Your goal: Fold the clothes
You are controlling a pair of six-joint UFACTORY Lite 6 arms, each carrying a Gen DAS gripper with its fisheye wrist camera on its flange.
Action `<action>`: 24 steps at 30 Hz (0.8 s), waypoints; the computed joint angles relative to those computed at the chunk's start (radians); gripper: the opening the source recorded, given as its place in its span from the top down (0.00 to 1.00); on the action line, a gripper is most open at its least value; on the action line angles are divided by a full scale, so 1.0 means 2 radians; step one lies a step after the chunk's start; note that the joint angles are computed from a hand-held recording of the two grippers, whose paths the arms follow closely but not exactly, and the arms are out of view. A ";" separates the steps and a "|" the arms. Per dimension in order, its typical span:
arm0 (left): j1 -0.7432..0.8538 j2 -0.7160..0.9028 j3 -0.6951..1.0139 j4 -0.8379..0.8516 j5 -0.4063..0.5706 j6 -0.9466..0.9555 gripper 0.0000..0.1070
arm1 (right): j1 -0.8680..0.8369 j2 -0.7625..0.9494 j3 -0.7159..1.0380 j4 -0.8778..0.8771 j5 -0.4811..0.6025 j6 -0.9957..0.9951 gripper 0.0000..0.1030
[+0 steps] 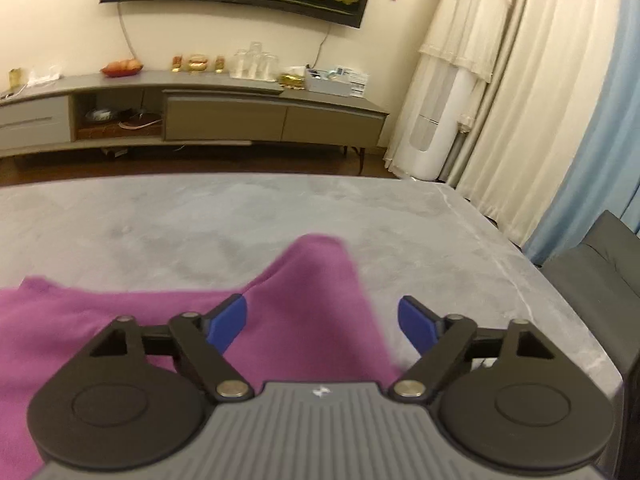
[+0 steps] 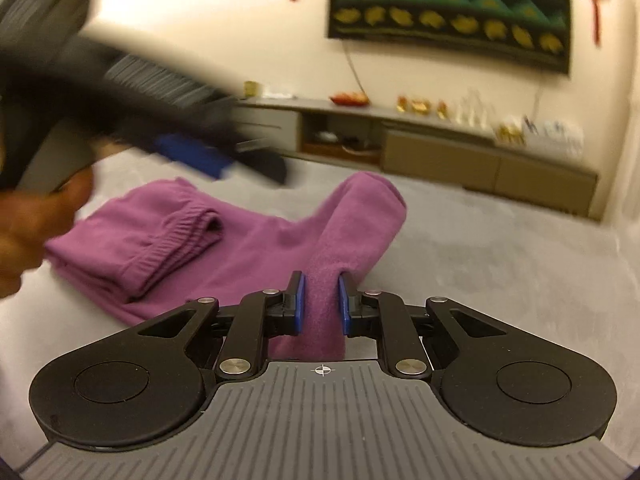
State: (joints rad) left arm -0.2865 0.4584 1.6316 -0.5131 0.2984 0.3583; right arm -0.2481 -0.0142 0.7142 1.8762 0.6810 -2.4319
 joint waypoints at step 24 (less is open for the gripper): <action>0.340 -0.050 -0.063 -0.101 0.139 0.147 0.65 | 0.050 -0.025 -0.043 0.009 0.067 -0.003 0.26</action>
State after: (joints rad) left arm 0.3945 0.3591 1.5064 -0.7144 0.5764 0.6530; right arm -0.1475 -0.0634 0.6279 1.8947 0.8144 -2.4372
